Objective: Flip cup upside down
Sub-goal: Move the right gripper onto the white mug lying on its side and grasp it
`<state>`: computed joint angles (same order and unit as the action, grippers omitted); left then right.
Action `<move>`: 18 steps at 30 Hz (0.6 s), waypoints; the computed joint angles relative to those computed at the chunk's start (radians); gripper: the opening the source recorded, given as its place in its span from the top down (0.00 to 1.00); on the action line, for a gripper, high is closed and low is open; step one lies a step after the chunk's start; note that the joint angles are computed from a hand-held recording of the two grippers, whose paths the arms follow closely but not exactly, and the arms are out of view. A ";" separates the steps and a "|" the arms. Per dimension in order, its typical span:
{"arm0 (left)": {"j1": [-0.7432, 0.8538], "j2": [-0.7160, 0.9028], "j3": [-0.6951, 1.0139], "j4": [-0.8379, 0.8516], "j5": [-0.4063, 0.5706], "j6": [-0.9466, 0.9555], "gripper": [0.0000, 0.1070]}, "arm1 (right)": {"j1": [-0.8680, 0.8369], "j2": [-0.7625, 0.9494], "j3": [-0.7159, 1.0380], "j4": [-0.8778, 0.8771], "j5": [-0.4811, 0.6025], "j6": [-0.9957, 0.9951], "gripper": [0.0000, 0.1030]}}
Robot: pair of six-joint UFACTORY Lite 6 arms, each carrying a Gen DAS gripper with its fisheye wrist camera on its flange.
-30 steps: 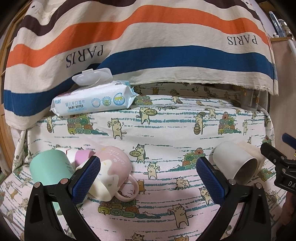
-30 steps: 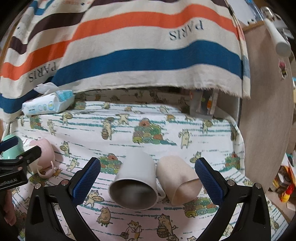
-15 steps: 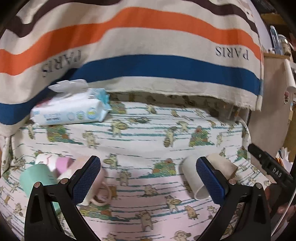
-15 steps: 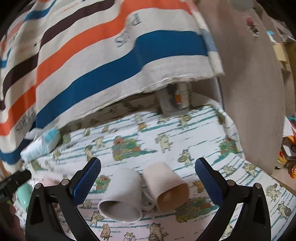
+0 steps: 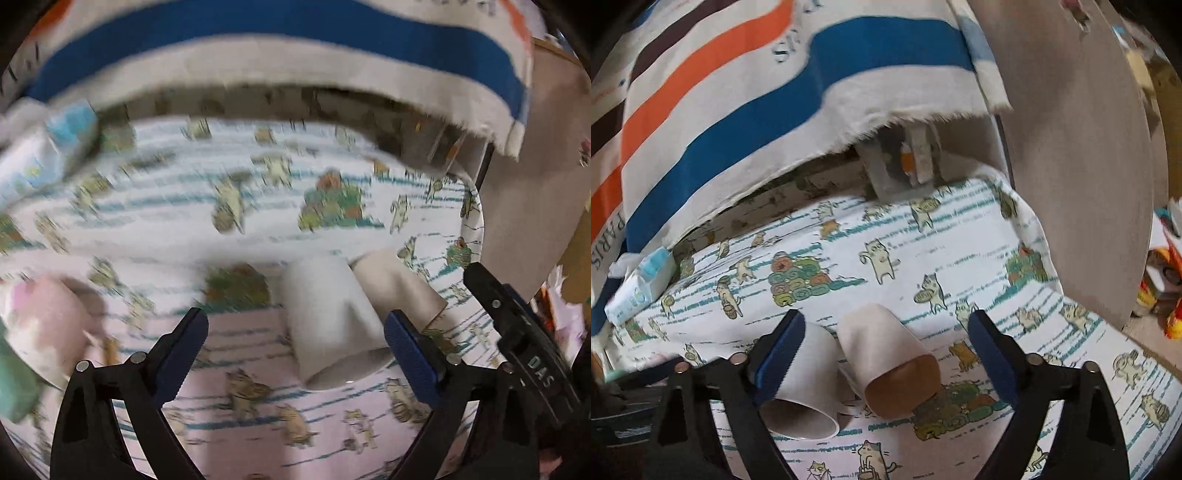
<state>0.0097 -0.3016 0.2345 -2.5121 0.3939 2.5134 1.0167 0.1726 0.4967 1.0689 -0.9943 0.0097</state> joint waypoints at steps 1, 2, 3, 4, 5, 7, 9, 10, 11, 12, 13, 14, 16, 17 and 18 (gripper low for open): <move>0.001 0.054 0.032 0.046 0.013 -0.051 0.13 | -0.023 -0.020 -0.024 -0.044 0.017 0.044 0.19; 0.007 0.109 0.071 0.118 0.024 -0.118 0.15 | -0.037 -0.031 -0.038 -0.074 0.028 0.074 0.21; 0.005 0.161 0.114 0.179 0.019 -0.182 0.15 | -0.054 -0.041 -0.049 -0.107 0.045 0.105 0.21; -0.006 0.201 0.157 0.219 -0.010 -0.239 0.15 | -0.071 -0.049 -0.057 -0.132 0.060 0.126 0.21; -0.020 0.256 0.210 0.257 -0.046 -0.301 0.17 | -0.085 -0.051 -0.058 -0.142 0.076 0.137 0.22; -0.023 0.353 0.296 0.434 -0.062 -0.510 0.21 | -0.105 -0.048 -0.053 -0.144 0.100 0.140 0.22; -0.022 0.414 0.347 0.566 -0.045 -0.664 0.22 | -0.128 -0.042 -0.049 -0.154 0.127 0.153 0.22; -0.034 0.439 0.366 0.569 -0.054 -0.681 0.22 | -0.139 -0.041 -0.049 -0.161 0.137 0.162 0.22; -0.056 0.458 0.381 0.531 -0.075 -0.657 0.22 | -0.153 -0.036 -0.044 -0.166 0.155 0.169 0.22; -0.078 0.477 0.393 0.491 -0.089 -0.633 0.22 | -0.165 -0.032 -0.042 -0.173 0.167 0.172 0.22; -0.090 0.502 0.411 0.489 -0.097 -0.640 0.22 | -0.179 -0.022 -0.034 -0.179 0.187 0.178 0.22; -0.100 0.530 0.432 0.521 -0.098 -0.684 0.22 | -0.191 -0.015 -0.029 -0.187 0.200 0.184 0.22; -0.121 0.578 0.468 0.561 -0.108 -0.759 0.23 | -0.217 0.000 -0.022 -0.214 0.225 0.207 0.22; -0.134 0.599 0.487 0.553 -0.125 -0.765 0.24 | -0.231 0.003 -0.023 -0.235 0.234 0.227 0.22; -0.149 0.607 0.496 0.524 -0.145 -0.747 0.26 | -0.242 0.004 -0.026 -0.250 0.239 0.242 0.22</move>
<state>-0.1390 0.3058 0.7301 -1.9884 0.2487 1.7669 0.7751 0.1767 0.4712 0.8188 -0.7553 0.2521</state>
